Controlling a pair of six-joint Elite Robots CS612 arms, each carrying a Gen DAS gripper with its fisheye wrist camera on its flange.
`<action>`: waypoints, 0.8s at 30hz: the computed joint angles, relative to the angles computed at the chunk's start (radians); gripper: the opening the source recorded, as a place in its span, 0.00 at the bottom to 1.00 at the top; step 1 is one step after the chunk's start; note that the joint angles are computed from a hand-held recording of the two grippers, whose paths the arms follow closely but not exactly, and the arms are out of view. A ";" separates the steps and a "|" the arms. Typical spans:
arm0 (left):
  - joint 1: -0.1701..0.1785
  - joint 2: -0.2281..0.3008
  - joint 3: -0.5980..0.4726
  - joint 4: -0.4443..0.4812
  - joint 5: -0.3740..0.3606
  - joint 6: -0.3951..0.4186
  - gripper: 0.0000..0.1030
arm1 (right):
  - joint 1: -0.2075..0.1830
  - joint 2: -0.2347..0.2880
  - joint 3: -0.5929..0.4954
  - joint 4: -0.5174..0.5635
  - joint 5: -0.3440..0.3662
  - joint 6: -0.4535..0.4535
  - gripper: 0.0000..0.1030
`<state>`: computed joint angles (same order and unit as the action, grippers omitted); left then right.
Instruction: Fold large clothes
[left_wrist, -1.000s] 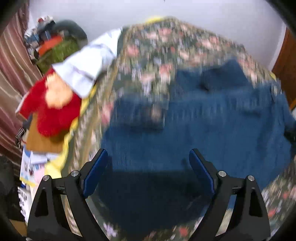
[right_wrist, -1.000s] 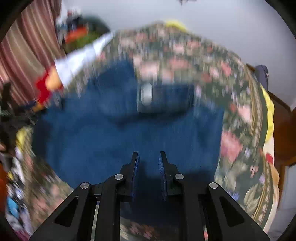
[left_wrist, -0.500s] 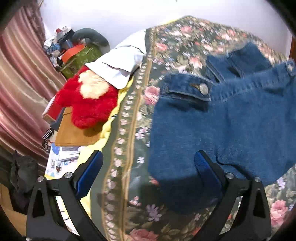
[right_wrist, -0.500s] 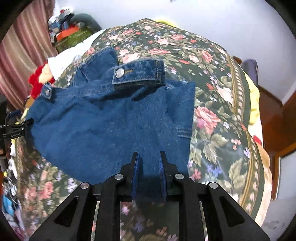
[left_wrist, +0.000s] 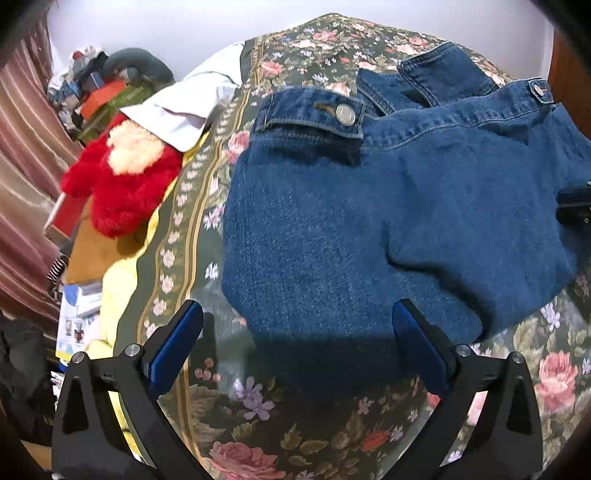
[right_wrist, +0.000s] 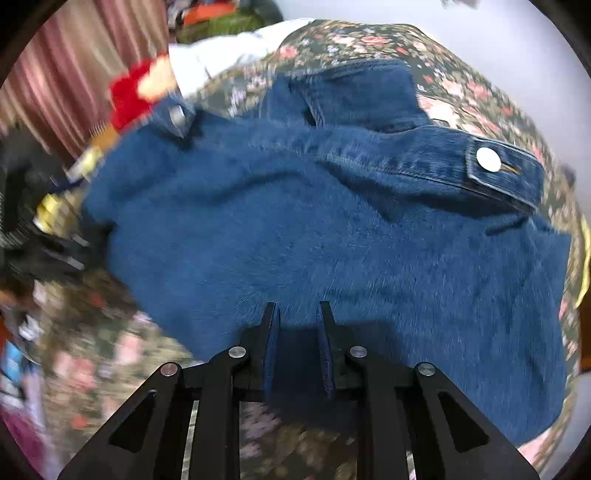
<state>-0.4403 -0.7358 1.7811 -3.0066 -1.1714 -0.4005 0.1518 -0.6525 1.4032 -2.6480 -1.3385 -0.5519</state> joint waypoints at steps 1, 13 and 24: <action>0.001 0.000 0.003 -0.002 0.000 0.004 1.00 | -0.003 0.002 0.005 -0.018 0.005 -0.024 0.16; -0.012 -0.031 0.078 0.091 0.143 -0.123 1.00 | -0.117 -0.046 0.042 0.000 0.074 0.083 0.16; -0.016 -0.111 0.178 0.049 0.192 -0.346 1.00 | -0.153 -0.119 0.169 -0.135 -0.040 0.114 0.16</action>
